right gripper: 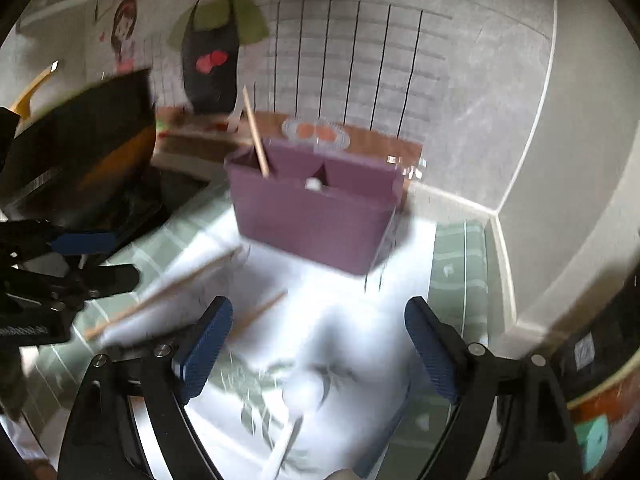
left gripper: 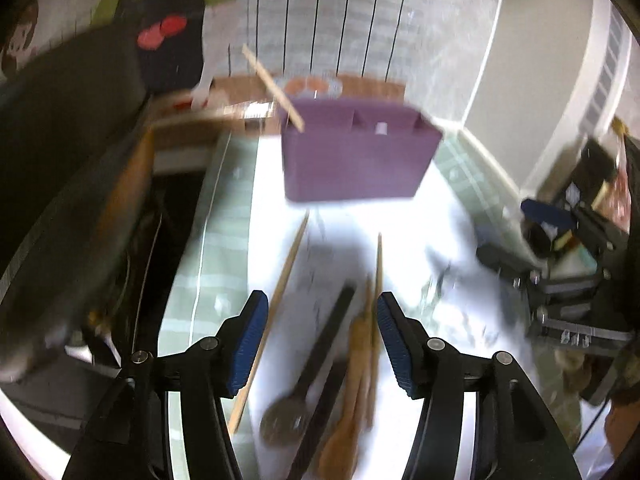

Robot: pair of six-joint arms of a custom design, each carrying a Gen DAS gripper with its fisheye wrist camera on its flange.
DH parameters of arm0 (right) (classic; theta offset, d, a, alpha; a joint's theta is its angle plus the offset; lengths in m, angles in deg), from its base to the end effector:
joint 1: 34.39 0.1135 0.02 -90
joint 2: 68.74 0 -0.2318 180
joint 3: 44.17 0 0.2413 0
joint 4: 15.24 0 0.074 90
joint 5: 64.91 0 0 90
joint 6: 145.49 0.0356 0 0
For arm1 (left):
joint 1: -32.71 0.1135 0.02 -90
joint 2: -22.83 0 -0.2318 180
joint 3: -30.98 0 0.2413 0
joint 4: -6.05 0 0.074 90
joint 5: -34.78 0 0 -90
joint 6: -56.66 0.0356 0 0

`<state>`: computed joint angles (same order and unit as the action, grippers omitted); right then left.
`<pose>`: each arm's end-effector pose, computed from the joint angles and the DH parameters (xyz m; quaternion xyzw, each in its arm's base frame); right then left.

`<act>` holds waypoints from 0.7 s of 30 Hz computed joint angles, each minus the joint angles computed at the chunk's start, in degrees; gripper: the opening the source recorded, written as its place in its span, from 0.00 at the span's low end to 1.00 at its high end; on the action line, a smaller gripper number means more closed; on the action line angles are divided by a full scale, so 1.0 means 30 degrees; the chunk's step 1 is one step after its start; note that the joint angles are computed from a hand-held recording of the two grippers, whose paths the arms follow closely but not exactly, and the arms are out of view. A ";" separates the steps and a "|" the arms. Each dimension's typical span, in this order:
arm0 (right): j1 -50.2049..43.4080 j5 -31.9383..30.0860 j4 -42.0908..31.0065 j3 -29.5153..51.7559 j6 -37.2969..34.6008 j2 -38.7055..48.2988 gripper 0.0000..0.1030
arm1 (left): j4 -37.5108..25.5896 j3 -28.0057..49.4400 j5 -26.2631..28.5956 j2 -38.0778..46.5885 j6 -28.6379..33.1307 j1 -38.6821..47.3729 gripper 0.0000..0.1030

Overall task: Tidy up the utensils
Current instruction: 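Grasp a wooden spoon with the left tool while the right tool reaches toward the chopsticks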

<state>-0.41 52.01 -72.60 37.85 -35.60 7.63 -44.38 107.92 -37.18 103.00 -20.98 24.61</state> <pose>0.2338 0.1381 0.2795 -0.0369 0.9212 -0.0516 0.3840 0.2809 -0.0511 0.2414 0.2148 0.9148 -0.1374 0.3133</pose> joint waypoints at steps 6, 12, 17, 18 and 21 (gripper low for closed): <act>0.0969 0.0629 0.0393 -0.2407 0.1934 -0.0551 0.83 | -0.1108 -0.3124 0.1437 -0.1758 0.2539 0.1849 0.56; 0.1314 -0.1939 0.0409 -0.1859 0.2792 0.0930 0.45 | -0.1551 -0.3461 0.1910 -0.1698 0.2869 0.3152 0.56; 0.2574 -0.3061 0.0756 -0.0095 0.2845 0.3134 0.39 | -0.2555 -0.3270 0.2233 -0.1910 0.4514 0.3052 0.56; 0.2826 -0.3317 0.0743 0.0487 0.3077 0.3790 0.39 | -0.2703 -0.3419 0.2264 -0.2028 0.4828 0.2903 0.56; 0.3026 -0.4032 0.0864 0.1496 0.3481 0.5101 0.39 | -0.2810 -0.3536 0.2376 -0.1817 0.4696 0.2785 0.56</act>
<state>8.67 39.92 -70.01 42.34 -25.16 22.93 -52.81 97.31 -30.05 97.55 -6.89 32.96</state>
